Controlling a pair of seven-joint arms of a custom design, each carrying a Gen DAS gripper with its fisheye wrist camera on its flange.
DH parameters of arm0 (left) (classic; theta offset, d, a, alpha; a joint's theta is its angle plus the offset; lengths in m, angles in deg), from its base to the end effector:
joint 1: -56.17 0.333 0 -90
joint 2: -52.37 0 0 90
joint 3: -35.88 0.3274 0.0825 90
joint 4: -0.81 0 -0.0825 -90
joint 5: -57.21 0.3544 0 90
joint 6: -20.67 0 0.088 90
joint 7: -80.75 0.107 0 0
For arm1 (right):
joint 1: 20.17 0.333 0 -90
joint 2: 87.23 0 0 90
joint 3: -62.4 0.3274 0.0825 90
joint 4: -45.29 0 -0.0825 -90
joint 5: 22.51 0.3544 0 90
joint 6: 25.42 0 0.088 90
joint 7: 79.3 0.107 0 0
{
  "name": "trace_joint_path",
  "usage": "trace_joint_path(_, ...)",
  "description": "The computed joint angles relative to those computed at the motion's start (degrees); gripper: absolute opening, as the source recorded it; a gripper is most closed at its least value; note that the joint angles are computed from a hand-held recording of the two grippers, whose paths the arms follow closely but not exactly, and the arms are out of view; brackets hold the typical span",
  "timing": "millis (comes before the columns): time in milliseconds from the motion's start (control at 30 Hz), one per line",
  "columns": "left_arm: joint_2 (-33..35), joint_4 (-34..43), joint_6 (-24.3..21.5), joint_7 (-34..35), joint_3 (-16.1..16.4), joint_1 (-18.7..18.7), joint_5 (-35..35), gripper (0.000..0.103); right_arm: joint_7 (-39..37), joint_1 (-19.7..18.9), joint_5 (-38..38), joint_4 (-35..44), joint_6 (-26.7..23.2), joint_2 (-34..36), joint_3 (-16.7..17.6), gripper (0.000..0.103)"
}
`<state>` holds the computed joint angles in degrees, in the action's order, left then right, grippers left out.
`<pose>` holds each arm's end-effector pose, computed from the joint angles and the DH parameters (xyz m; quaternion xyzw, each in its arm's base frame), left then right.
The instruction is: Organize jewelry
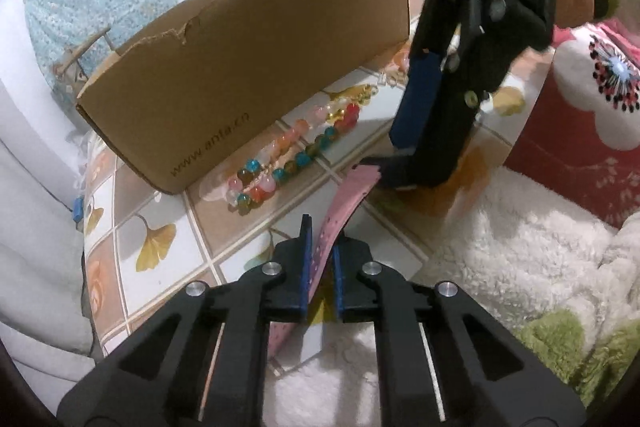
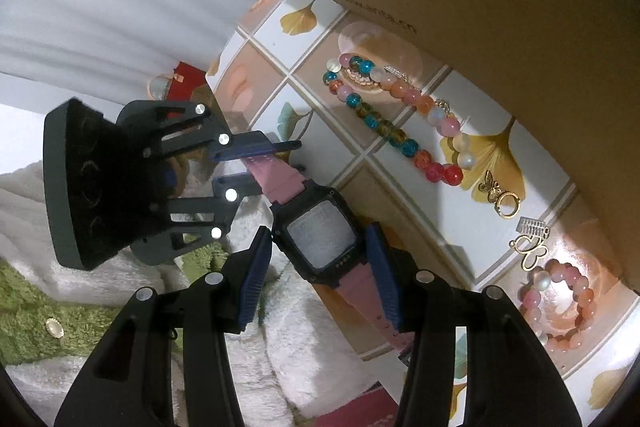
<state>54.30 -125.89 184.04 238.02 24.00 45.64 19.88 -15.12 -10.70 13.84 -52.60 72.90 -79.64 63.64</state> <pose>0.5195 -0.1780 0.4544 -0.2688 0.9027 -0.2766 0.1907 0.5474 0.1590 0.5321 -0.8176 0.4838 0.2335 0.2073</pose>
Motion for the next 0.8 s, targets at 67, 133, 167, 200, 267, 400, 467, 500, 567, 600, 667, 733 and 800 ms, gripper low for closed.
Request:
trace_joint_path(67, -0.4, 1.5, -5.0, 0.1, 0.5, 0.7, -0.8, 0.004, -0.5, -0.5, 1.1, -1.6, 0.0, -1.2, -0.3, 0.048)
trace_joint_path(133, -0.5, 4.0, -12.1, -1.3, 1.4, 1.7, -0.9, 0.003, -1.0, -0.9, 2.6, -3.3, 0.0, -2.4, -0.6, 0.049)
trace_joint_path(167, -0.2, 5.8, -16.4, -2.7, 1.9, 2.3, -0.3, 0.003, -1.7, -1.3, 3.9, -5.1, 0.6, -3.8, -0.8, 0.049)
trace_joint_path(200, 0.7, 7.9, -20.6, -5.0, 2.3, 2.9, 0.7, 0.003, -2.2, -1.5, 5.0, -6.5, 1.1, -4.8, -1.0, 0.049)
trace_joint_path(267, 3.3, 12.8, -28.6, -10.6, 3.0, 3.9, 3.2, 0.003, -3.1, -2.0, 7.0, -9.1, 2.4, -6.6, -1.4, 0.052)
trace_joint_path(400, 9.5, 22.8, -42.7, -21.2, 3.6, 6.1, 4.1, 0.003, -4.4, -2.9, 10.4, -13.9, 5.6, -9.9, -2.2, 0.053)
trace_joint_path(467, 11.8, 26.3, -47.7, -24.8, 3.7, 7.3, 3.0, 0.003, -4.8, -3.5, 12.1, -16.4, 7.4, -11.7, -2.9, 0.053)
trace_joint_path(500, 12.7, 27.8, -49.6, -26.3, 3.7, 7.8, 2.6, 0.003, -5.0, -3.7, 12.7, -17.3, 7.9, -12.4, -3.1, 0.053)
trace_joint_path(567, 14.9, 30.8, -54.0, -29.4, 3.8, 9.1, 1.5, 0.003, -6.0, -4.2, 14.5, -19.5, 9.4, -14.0, -3.6, 0.053)
trace_joint_path(600, 15.4, 31.6, -55.3, -30.2, 3.7, 9.5, 1.1, 0.003, -6.5, -4.4, 15.0, -20.4, 10.1, -14.7, -3.8, 0.053)
trace_joint_path(667, 17.0, 33.9, -59.5, -32.5, 3.4, 10.9, -1.3, 0.003, -6.7, -4.2, 16.2, -21.4, 11.5, -15.2, -3.7, 0.053)
trace_joint_path(733, 18.4, 35.6, -62.9, -33.3, 3.2, 12.4, -3.9, 0.003, -7.2, -4.3, 17.3, -22.2, 12.3, -15.7, -3.9, 0.053)
trace_joint_path(800, 20.1, 37.6, -67.0, -35.2, 2.9, 13.9, -6.6, 0.003, -8.0, -4.3, 18.4, -22.7, 12.7, -15.9, -4.1, 0.053)
